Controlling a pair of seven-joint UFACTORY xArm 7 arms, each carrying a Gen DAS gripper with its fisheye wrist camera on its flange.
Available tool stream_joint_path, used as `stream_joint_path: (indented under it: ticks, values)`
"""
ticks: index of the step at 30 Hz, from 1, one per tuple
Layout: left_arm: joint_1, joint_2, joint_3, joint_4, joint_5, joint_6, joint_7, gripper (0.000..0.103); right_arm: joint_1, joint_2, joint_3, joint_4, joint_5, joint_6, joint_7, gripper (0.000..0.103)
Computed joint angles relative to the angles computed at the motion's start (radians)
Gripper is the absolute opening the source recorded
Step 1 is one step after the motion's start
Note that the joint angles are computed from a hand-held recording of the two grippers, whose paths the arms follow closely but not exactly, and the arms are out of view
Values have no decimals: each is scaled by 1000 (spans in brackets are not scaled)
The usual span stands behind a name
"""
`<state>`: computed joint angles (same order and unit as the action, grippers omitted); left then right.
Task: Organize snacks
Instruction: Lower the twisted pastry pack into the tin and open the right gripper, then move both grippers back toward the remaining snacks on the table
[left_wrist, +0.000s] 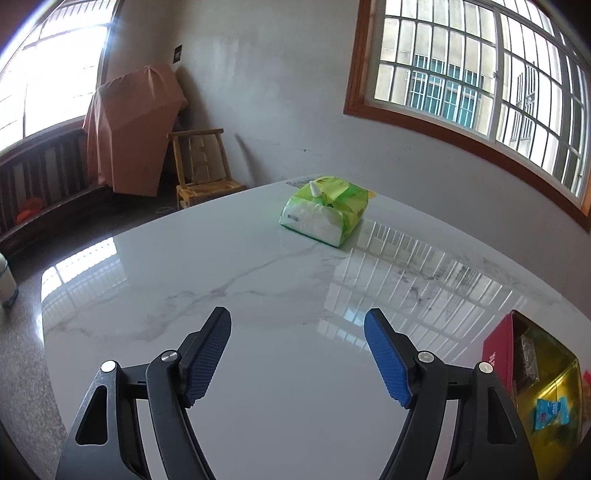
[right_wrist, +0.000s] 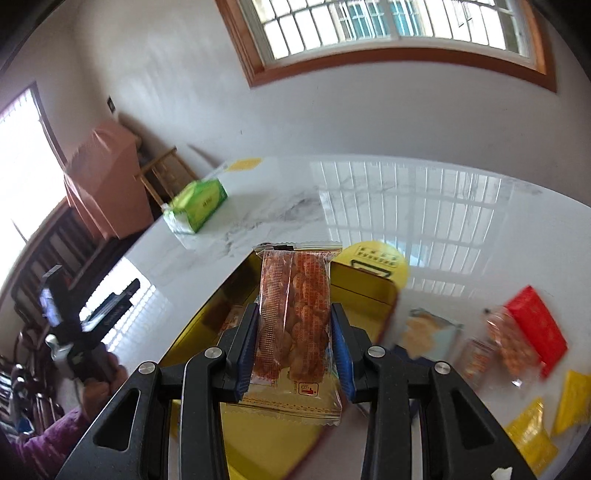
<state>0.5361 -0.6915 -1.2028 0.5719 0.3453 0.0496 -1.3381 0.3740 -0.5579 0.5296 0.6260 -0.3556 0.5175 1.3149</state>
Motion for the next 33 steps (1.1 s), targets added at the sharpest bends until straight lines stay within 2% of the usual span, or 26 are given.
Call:
stream_joint_path:
  ticks: [3,7,12,20,23,28,33]
  values:
    - [-6,-18,-1,-2,-3,11,-10,75,-48,97,10,43,-34,-9,19,34]
    - [-1,-35,-13,8,7,23,-10,75,-62,191,-5,76,-79,-10,65,34]
    - [5,-23,-12,6,6,7,-7,75,-44,285,-49,100,-145,-33,133,34]
    - [10,-20,-18,12,3,6,2,75,26,369,-129,156,-182,3,146,34]
    - [13,-19,-21,15,3,9,4,75,47,367,-149,161,-187,17,145,36]
    - [3,-19,-16,13,0,17,3,75,45,331,-152,124,-210,-20,193,38]
    - [1,-16,-16,16,3,21,2,75,5,221,-96,56,-311,-77,307,39]
